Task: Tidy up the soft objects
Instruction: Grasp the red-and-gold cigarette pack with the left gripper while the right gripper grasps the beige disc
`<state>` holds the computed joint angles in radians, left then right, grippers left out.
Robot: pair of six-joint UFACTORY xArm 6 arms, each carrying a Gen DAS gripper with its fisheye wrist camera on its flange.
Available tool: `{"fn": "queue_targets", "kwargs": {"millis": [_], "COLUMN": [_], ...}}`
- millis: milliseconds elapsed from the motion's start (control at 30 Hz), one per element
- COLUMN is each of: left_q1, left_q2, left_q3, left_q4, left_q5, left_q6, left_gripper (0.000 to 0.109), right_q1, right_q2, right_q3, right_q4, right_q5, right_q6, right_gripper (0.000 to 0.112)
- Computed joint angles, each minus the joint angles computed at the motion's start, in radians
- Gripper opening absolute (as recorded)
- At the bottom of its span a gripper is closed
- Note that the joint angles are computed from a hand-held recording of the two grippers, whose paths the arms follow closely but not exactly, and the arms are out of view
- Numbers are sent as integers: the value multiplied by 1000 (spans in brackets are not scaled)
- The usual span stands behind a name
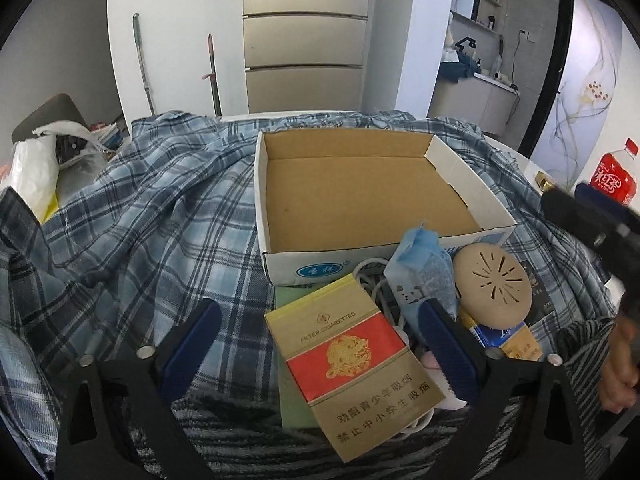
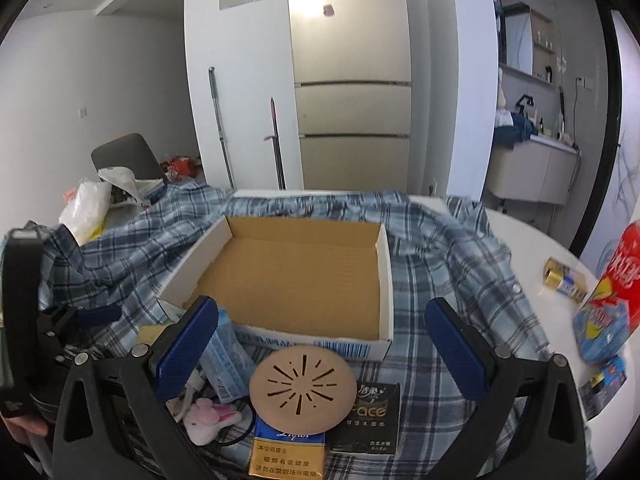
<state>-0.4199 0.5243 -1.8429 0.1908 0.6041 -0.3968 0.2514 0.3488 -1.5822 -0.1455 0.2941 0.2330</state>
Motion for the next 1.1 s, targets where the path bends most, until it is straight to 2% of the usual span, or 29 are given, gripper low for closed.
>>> {"fn": "queue_targets", "kwargs": {"millis": [67,133,300,500,667,733,833,1100], "left_q1": [4,4,1,-16,-10,-9,-9,-10], "left_q2": [5,14,32,39,19,21,16,-5], "left_q3": [-10,-26,-60,-68,-35,-39,-34,-4], "left_q4": [-37,-60,-159,-115,-89,-98,-100,-91], "left_q5": [16,38,85,99,64,71,63,30], "left_q6": [20,39,133,144,94,101,109,102], "left_gripper": [94,87,84,84,84,75,69,62], "right_q1": [0,0,3,-4,-7,-7,-7,-9], "right_q2": [11,20,26,21,24,22,23,21], "right_q3": [-2,-7,-9,-3,-2,-1,-2,2], "right_q4": [2,29,57,51,24,22,20,13], "right_q5": [13,30,47,38,39,39,37,36], "right_q6": [-5,-31,-54,-41,-19,-18,-22,-18], "right_gripper": [103,103,103,103,103,103,103,103]}}
